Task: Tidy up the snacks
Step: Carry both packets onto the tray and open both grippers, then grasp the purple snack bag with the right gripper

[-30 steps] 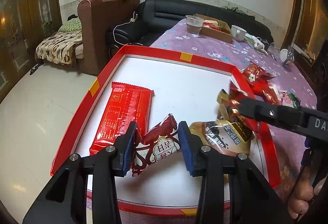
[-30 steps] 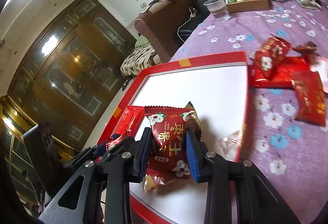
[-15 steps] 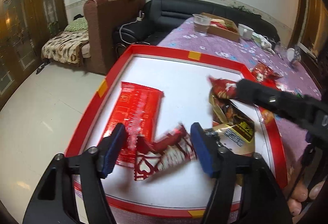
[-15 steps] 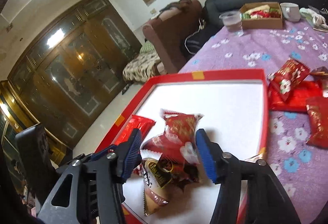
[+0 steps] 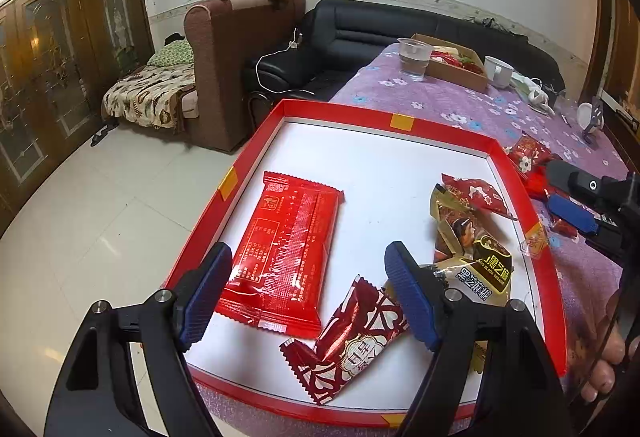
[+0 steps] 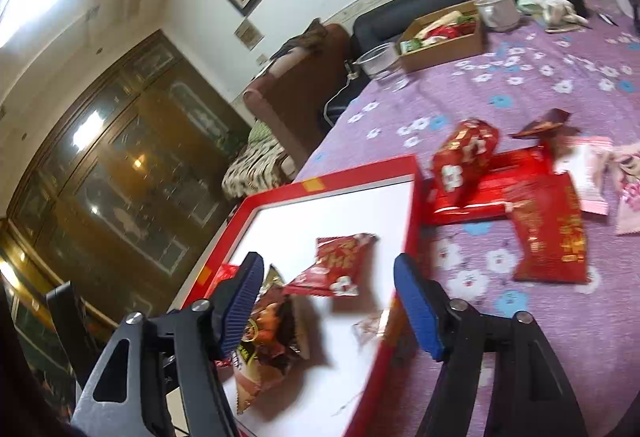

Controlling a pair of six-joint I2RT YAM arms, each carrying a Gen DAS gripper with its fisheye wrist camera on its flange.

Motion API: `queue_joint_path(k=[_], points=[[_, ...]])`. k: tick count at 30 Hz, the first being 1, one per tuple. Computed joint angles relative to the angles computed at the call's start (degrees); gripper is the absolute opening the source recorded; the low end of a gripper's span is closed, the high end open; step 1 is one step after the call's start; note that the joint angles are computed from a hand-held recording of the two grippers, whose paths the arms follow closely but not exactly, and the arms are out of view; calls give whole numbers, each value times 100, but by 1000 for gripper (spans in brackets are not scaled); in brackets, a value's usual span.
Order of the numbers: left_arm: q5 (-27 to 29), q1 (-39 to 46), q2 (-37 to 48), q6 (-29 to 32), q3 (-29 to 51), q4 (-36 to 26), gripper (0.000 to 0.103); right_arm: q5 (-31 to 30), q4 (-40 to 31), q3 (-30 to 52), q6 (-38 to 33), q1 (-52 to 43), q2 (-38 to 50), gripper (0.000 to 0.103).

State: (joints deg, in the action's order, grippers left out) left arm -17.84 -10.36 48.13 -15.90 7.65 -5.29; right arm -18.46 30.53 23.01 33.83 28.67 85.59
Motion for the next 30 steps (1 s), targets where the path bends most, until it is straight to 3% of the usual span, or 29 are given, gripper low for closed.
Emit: queue_joint_path(k=[10, 17, 21, 25, 30], points=[[-239, -449, -250, -208, -5, -374, 79, -37, -123, 3, 95, -231, 129, 71], [-225, -418, -436, -95, -16, -569, 79, -453, -71, -559, 123, -796, -565, 71], [-235, -442, -372, -97, 0, -524, 79, -896, -794, -906, -310, -1876, -1478, 72], [-403, -696, -444, -161, 57, -586, 79, -1641, -1996, -894, -1176, -3620, -2231, 74], [-908, -1498, -396, -441, 339, -762, 79, -2563, -2994, -283, -2067, -5777, -1858, 76]])
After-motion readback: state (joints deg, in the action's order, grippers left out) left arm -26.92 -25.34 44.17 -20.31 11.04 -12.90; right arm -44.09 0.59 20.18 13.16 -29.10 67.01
